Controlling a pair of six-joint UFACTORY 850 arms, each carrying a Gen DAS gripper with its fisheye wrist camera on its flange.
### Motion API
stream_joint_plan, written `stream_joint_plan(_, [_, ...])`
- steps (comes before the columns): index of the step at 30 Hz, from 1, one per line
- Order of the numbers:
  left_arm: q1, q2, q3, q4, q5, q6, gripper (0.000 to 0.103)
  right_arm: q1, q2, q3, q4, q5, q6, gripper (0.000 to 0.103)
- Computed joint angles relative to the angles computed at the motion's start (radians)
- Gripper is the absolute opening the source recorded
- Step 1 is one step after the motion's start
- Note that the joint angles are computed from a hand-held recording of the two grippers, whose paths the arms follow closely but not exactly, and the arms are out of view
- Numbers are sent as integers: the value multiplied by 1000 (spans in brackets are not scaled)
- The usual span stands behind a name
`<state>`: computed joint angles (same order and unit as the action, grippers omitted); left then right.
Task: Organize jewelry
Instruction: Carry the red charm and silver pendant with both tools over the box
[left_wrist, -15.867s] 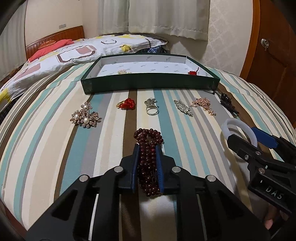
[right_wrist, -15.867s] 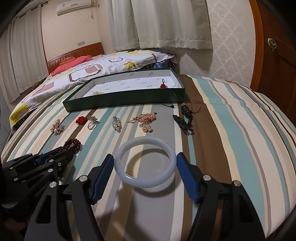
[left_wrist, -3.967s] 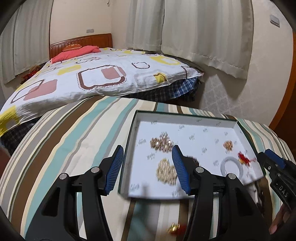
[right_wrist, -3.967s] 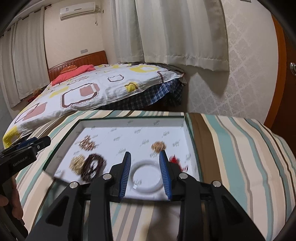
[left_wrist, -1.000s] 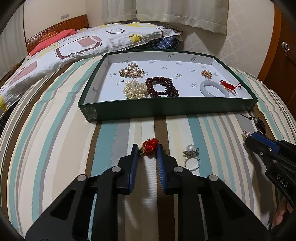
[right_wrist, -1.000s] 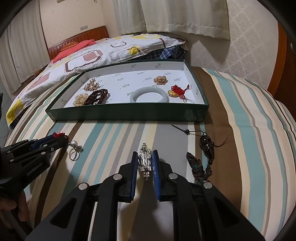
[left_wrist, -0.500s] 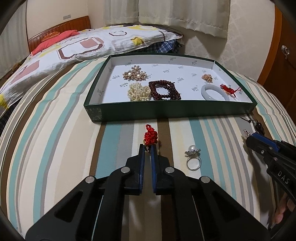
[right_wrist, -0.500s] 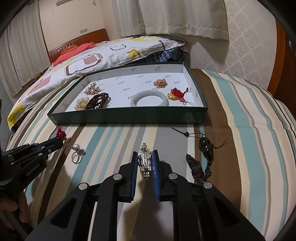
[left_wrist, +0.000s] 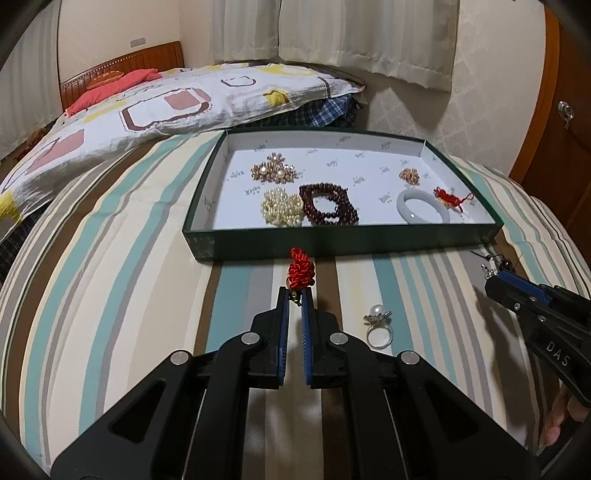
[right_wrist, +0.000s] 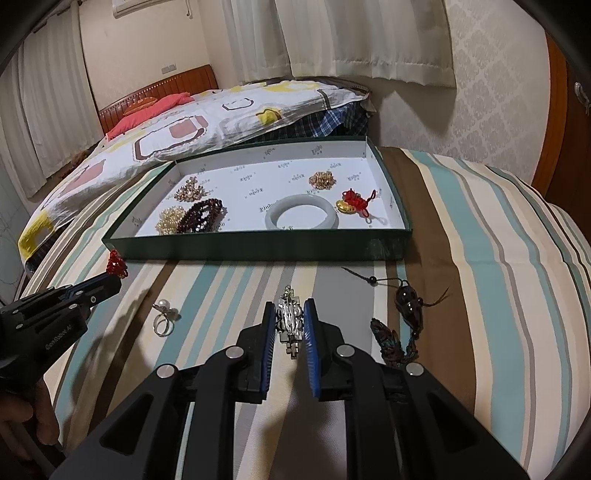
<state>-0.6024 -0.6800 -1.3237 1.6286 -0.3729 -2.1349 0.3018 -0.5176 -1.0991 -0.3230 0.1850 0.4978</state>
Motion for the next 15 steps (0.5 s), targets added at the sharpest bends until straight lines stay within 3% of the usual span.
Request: stream_joint_plan(15, [0,36,-12,135,-25,-108,7,1,23,-26,54,35,-66,16])
